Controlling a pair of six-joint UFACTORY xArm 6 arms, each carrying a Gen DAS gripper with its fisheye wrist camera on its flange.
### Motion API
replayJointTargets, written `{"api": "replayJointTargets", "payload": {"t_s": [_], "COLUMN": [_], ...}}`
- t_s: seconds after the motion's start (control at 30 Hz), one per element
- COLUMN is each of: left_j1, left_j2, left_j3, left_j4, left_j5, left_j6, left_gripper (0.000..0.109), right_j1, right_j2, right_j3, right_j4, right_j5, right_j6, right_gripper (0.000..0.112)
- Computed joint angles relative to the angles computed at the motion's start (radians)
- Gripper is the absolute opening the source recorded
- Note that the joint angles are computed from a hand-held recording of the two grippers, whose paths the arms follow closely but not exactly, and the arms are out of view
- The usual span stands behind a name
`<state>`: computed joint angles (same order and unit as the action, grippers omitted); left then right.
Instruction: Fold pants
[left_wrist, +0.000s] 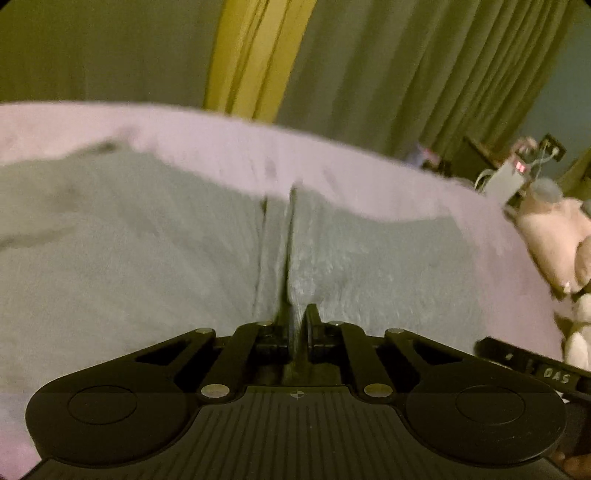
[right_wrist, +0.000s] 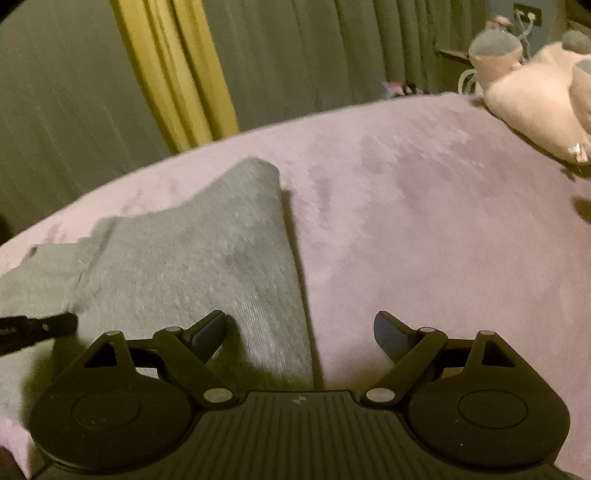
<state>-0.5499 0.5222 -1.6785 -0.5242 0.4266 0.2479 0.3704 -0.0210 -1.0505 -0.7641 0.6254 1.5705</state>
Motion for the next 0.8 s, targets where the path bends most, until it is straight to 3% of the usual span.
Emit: {"api": "replayJointTargets", "payload": {"t_s": [0.07, 0.13, 0.17, 0.23, 0.27, 0.33, 0.37, 0.43, 0.5, 0.63, 0.67, 0.73, 0.77, 0.8], "left_j1": [0.012, 0.023, 0.026, 0.025, 0.027, 0.049, 0.059, 0.068, 0.082, 0.105, 0.106, 0.106, 0.107, 0.11], "left_j2": [-0.026, 0.0, 0.021, 0.021, 0.019, 0.033, 0.041, 0.056, 0.07, 0.162, 0.182, 0.237, 0.254, 0.281], "left_j3": [0.036, 0.032, 0.017, 0.037, 0.03, -0.027, -0.048, -0.073, -0.101, -0.262, -0.288, -0.367, -0.388, -0.421], "left_j4": [0.052, 0.184, 0.22, 0.186, 0.145, -0.013, -0.046, -0.015, -0.045, -0.135, -0.15, -0.125, -0.13, -0.149], "left_j5": [-0.01, 0.007, 0.034, 0.007, 0.015, 0.109, 0.138, 0.16, 0.217, 0.421, 0.452, 0.495, 0.504, 0.516], "left_j6": [-0.044, -0.141, -0.153, -0.115, -0.093, -0.01, -0.001, -0.044, 0.009, 0.075, 0.062, -0.021, -0.03, -0.033], "left_gripper": [0.008, 0.009, 0.012, 0.016, 0.038, 0.068, 0.073, 0.073, 0.075, 0.072, 0.055, 0.041, 0.025, 0.021], "right_j1": [0.006, 0.016, 0.02, 0.015, 0.011, -0.004, -0.009, -0.018, -0.027, -0.023, -0.019, -0.004, 0.004, 0.01], "right_j2": [-0.011, 0.002, 0.02, 0.071, 0.09, 0.077, 0.068, 0.06, 0.055, 0.05, 0.051, 0.047, 0.046, 0.044], "right_j3": [0.007, -0.009, -0.027, -0.076, -0.091, -0.067, -0.054, -0.039, -0.029, -0.027, -0.033, -0.036, -0.043, -0.045], "right_j4": [-0.045, -0.055, -0.019, 0.133, 0.183, 0.19, 0.192, 0.218, 0.247, 0.255, 0.253, 0.25, 0.256, 0.26], "right_j5": [-0.021, -0.01, 0.006, 0.042, 0.053, 0.018, 0.008, -0.013, -0.032, -0.027, -0.017, -0.002, 0.009, 0.006], "right_j6": [0.017, -0.003, -0.047, -0.202, -0.238, -0.206, -0.195, -0.193, -0.206, -0.224, -0.228, -0.243, -0.253, -0.262], "right_gripper": [0.088, 0.089, 0.09, 0.091, 0.091, 0.093, 0.093, 0.093, 0.093, 0.093, 0.093, 0.093, 0.093, 0.093]}}
